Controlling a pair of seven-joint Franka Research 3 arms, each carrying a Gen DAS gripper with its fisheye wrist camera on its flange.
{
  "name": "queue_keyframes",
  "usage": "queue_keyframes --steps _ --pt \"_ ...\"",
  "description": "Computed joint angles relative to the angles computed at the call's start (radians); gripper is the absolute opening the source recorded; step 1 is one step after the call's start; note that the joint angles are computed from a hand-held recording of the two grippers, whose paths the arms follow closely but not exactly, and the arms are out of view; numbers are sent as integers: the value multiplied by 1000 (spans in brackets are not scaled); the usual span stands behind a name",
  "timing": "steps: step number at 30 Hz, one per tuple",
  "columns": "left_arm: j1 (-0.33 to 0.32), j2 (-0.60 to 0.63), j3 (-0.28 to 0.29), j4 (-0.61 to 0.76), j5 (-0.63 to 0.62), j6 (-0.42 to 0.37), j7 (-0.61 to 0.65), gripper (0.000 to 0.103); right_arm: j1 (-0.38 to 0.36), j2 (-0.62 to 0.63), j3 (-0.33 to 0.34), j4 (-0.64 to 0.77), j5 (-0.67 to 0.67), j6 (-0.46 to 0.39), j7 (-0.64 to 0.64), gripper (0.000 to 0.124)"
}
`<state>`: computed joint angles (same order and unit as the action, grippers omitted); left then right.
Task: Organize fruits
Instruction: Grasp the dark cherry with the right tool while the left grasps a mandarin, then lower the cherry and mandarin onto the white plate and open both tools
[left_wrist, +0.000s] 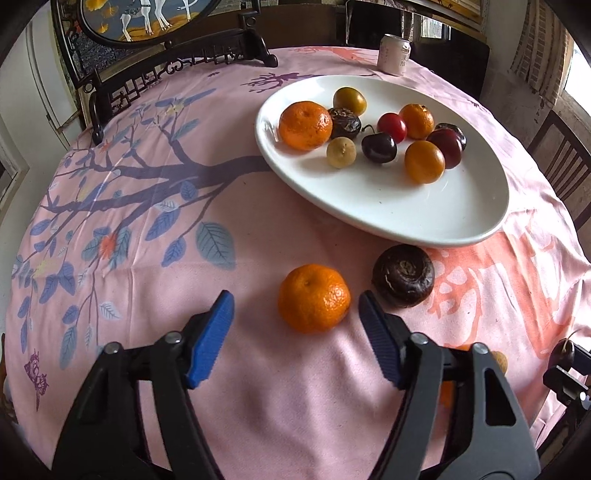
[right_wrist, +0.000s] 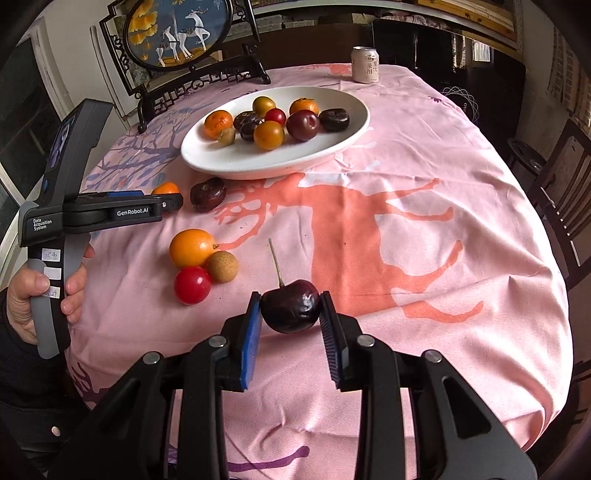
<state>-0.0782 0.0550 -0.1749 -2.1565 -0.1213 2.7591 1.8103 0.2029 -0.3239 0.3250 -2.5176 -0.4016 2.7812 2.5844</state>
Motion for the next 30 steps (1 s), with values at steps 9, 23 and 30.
queue_keyframes --steps 9,23,30 --pt "2 -70 3 -49 -258 -18 193 37 9 28 -7 23 -1 -6 -11 32" --pt "-85 -186 90 -59 -442 -88 394 37 16 116 -44 173 -129 -31 -17 32" --pt "-60 -47 48 132 -304 -73 261 37 11 218 -117 328 -253 -67 -7 32"
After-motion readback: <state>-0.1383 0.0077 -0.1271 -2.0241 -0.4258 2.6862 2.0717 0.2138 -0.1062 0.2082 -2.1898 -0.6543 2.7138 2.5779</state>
